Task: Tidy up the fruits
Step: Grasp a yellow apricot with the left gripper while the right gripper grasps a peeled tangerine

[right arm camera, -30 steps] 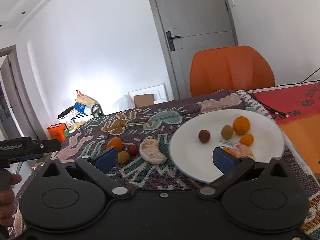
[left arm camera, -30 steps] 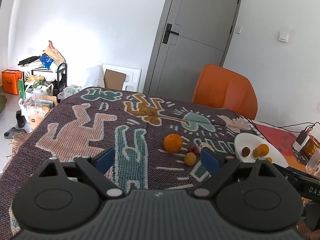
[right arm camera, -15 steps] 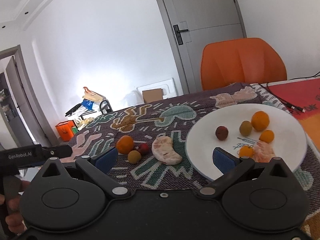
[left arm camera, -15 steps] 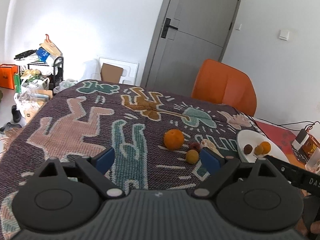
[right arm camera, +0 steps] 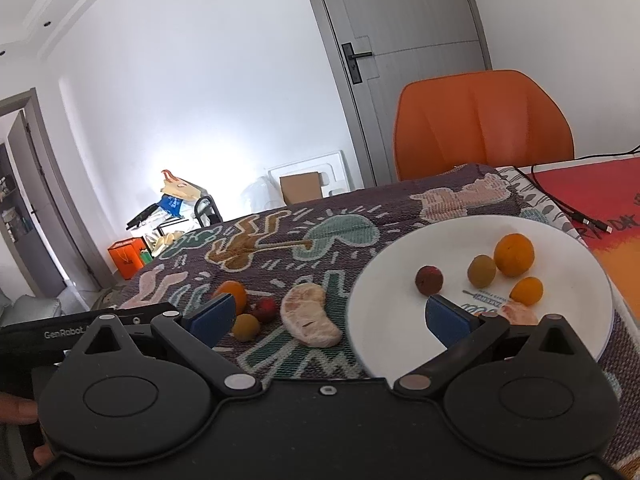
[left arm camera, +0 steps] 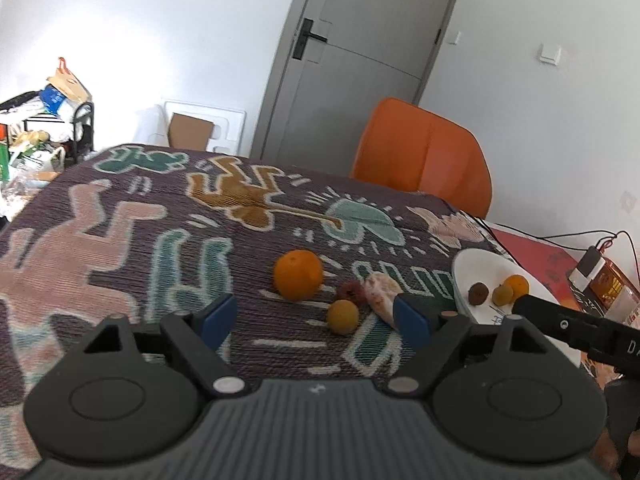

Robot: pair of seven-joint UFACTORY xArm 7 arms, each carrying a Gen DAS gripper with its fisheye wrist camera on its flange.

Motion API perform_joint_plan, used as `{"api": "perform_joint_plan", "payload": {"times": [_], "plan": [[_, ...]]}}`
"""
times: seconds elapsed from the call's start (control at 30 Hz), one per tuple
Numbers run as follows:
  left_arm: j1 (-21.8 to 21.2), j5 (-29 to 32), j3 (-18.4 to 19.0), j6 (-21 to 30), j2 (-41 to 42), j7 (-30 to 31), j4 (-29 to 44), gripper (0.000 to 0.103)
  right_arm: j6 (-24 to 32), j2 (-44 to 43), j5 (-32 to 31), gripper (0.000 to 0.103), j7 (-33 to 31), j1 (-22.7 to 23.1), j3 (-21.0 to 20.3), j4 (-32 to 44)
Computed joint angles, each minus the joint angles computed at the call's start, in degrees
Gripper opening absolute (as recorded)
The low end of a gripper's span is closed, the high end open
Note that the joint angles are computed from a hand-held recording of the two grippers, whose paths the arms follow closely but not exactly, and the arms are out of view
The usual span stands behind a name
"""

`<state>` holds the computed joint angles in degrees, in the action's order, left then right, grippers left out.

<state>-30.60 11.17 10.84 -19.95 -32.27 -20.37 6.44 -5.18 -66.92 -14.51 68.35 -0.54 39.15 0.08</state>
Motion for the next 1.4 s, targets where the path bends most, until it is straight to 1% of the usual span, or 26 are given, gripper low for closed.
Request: {"api": "perform_joint_plan", "payload": {"times": [0.1, 0.23, 0.3, 0.43, 0.53, 0.63, 0.7, 0.73, 0.8, 0.83, 0.87, 0.9, 0.97, 1.03, 1.13, 1.2, 1.27, 1.4], "plan": [[-1.61, 0.71, 0.50, -1.40, 3.37, -0.67, 1.55, 0.077, -1.51, 1.14, -0.04, 0.103, -0.75, -1.16, -0.69, -0.20], [-2.22, 2.94, 0.59, -2.84, 7.20, -2.62, 3.56, 0.073, -3.20, 2.49, 0.51, 0.103, -2.00, -2.90, -0.88, -0.16], [-1.83, 4.30, 0.11, -3.51, 9.04, -3.79, 4.50, 0.071, -4.07, 2.96, 0.97, 0.103, -2.59, -3.61, -0.81, -0.15], [-0.09, 6.75, -1.71, -4.36, 12.46, -6.19, 6.22, 0.064, -6.33, 4.66, 2.00, 0.103, -4.19, -5.74, -0.16, 0.03], [1.66, 8.57, -3.10, -4.95, 14.30, -8.18, 7.19, 0.062, -7.92, 6.09, 3.02, 0.103, -5.31, -6.93, 0.12, 0.07], [4.06, 9.46, -5.56, -5.52, 15.77, -9.09, 7.96, 0.060, -9.93, 8.00, 4.07, 0.103, -6.93, -7.97, 0.52, 0.32], [6.41, 7.91, -8.66, -5.40, 16.59, -8.42, 8.35, 0.057, -10.97, 9.03, 5.03, 0.102, -7.88, -8.68, 1.19, 0.62], [6.84, 7.84, -9.07, -5.35, 16.92, -8.75, 8.53, 0.054, -11.71, 9.65, 5.53, 0.102, -8.33, -9.06, 1.50, 0.73], [6.56, 10.09, -8.02, -5.43, 17.86, -10.39, 9.11, 0.046, -12.37, 10.51, 6.58, 0.102, -9.21, -9.46, 2.13, 1.02], [7.07, 10.35, -8.57, -4.92, 18.25, -10.30, 9.42, 0.035, -12.43, 10.61, 7.10, 0.102, -9.58, -9.51, 2.46, 1.05], [7.74, 10.01, -9.43, -4.23, 18.64, -9.97, 9.69, 0.022, -12.46, 10.69, 7.58, 0.102, -9.88, -9.67, 2.83, 1.15], [8.42, 9.44, -10.16, -4.30, 18.81, -9.55, 9.63, 0.022, -12.49, 10.76, 7.99, 0.102, -10.18, -9.69, 3.00, 1.20], [8.27, 10.95, -8.94, -4.21, 17.99, -10.98, 9.24, 0.022, -13.09, 11.50, 8.55, 0.099, -10.83, -9.75, 3.10, 1.33], [8.88, 11.12, -8.86, -4.50, 16.80, -10.70, 8.51, 0.022, -14.12, 12.98, 8.82, 0.095, -12.07, -9.54, 2.75, 1.65], [8.32, 13.43, -6.08, -4.28, 14.48, -11.53, 7.39, 0.022, -15.53, 15.09, 9.63, 0.091, -14.14, -9.89, 3.67, 2.55], [8.52, 13.45, -5.31, -4.03, 13.06, -11.32, 6.63, 0.022, -15.93, 16.65, 10.23, 0.087, -15.66, -10.03, 4.17, 3.46], [8.03, 13.90, -3.69, -3.58, 11.88, -11.37, 6.07, 0.022, -17.06, 18.79, 10.82, 0.081, -17.38, -10.24, 4.45, 4.42], [7.41, 14.03, -1.00, -2.99, 9.65, -10.45, 4.93, 0.022, -17.64, 22.63, 11.90, 0.076, -21.30, -10.77, 5.12, 6.68]]}}
